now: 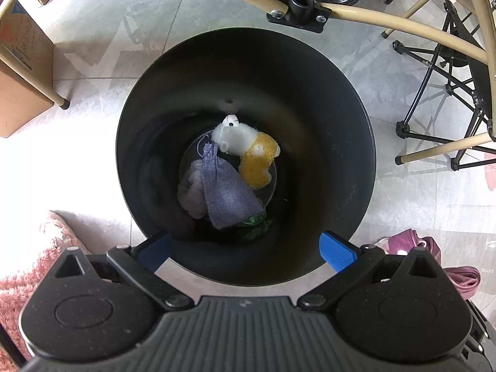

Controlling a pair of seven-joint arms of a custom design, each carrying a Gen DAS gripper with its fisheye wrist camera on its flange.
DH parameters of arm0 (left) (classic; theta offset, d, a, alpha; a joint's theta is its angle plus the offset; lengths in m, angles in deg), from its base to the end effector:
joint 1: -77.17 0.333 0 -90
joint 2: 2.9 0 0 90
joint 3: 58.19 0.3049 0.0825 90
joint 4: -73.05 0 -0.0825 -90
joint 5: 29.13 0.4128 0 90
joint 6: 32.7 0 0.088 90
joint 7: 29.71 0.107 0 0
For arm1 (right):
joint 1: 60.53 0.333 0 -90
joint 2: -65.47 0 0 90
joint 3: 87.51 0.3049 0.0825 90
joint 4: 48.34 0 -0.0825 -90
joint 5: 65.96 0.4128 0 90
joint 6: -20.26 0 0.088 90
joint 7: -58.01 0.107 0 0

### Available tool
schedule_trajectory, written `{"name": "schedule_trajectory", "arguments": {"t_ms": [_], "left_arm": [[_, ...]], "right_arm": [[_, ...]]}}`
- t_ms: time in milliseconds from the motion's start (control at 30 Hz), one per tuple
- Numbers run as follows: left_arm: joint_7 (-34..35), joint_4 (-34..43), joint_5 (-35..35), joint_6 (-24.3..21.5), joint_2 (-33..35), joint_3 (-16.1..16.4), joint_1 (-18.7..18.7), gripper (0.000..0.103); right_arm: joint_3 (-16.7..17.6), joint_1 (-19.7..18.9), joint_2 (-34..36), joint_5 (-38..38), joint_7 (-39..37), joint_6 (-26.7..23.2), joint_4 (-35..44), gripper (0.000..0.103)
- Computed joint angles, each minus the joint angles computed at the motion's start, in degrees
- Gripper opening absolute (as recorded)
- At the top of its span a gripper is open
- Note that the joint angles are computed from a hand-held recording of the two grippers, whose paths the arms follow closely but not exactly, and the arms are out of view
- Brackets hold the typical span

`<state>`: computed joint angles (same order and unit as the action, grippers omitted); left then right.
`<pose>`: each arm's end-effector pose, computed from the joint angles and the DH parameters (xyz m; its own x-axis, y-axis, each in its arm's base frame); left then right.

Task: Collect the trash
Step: 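Lower the left tool into the bin and open it to drop the pouch, then lower the right tool over the bin and open it to drop the scrunchie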

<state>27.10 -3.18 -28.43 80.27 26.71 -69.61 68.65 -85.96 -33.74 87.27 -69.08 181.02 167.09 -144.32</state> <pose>0.7069 -0.2249 0.4345 0.2492 -0.9576 0.1445 -0.9634 -0.2603 -0.0637 0.6365 0.3417 0.4153 0.0062 -0.9726 -0.2323 -0.8989 0.0964 -0.4275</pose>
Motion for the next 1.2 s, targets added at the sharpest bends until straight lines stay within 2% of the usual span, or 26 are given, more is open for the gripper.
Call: {"name": "schedule_trajectory", "arguments": {"t_ms": [733,900,1200], "left_arm": [[4.48,-11.83,-1.27,5.3,-10.04,0.14,2.02,0.103],[4.83,-14.96,-1.09,6.69,-12.87,0.61,2.46,0.103],[3.35,-21.16,-0.13,10.04,-18.23,1.93,3.72,0.103]], "right_arm": [[-0.38,2.29,-0.23,-3.91,-0.19,3.05,1.73,0.043],[-0.3,3.21,1.38,-5.2,-1.41,1.27,5.29,0.043],[-0.2,5.26,7.76,-5.29,-4.83,-3.94,16.48,0.043]]}}
